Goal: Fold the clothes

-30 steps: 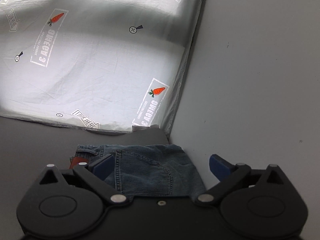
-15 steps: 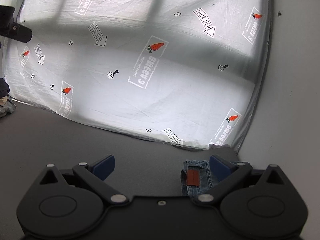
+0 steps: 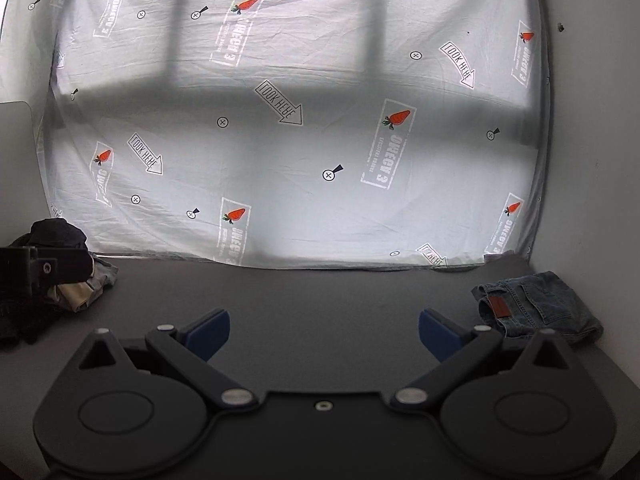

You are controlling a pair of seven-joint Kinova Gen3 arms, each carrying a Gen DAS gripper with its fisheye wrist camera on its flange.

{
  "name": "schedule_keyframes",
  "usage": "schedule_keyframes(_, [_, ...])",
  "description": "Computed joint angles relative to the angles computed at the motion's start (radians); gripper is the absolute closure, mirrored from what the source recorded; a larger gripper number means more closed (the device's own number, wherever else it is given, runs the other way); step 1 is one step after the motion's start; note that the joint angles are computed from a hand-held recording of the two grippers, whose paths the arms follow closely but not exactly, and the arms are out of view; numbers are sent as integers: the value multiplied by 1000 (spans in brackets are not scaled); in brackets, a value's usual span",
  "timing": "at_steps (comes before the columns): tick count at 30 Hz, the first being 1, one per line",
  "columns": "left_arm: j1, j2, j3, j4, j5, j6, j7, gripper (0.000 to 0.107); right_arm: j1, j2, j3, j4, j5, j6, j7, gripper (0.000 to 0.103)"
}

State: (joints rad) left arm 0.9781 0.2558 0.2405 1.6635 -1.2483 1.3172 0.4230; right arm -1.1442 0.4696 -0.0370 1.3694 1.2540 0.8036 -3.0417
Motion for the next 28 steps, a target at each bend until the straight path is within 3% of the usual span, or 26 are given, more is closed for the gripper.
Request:
schedule_keyframes(4, [-16,-45,24,51,97,-27,-24,5,-45,16,-33,-55,-127,118,64,1])
schedule_keyframes(9, [-14,-87,54,101,170,3,-4,5,-77,43,-37,-99,-236,154,106,1])
schedule_keyframes(17, [-16,-116,97,132,222,76,27,5,-126,70,-11,-153,-287,183,172,1])
schedule_keyframes(28, [-2,-131,133,148,251,113,73,5,-150,47,-4,-117,-286,174,158,1])
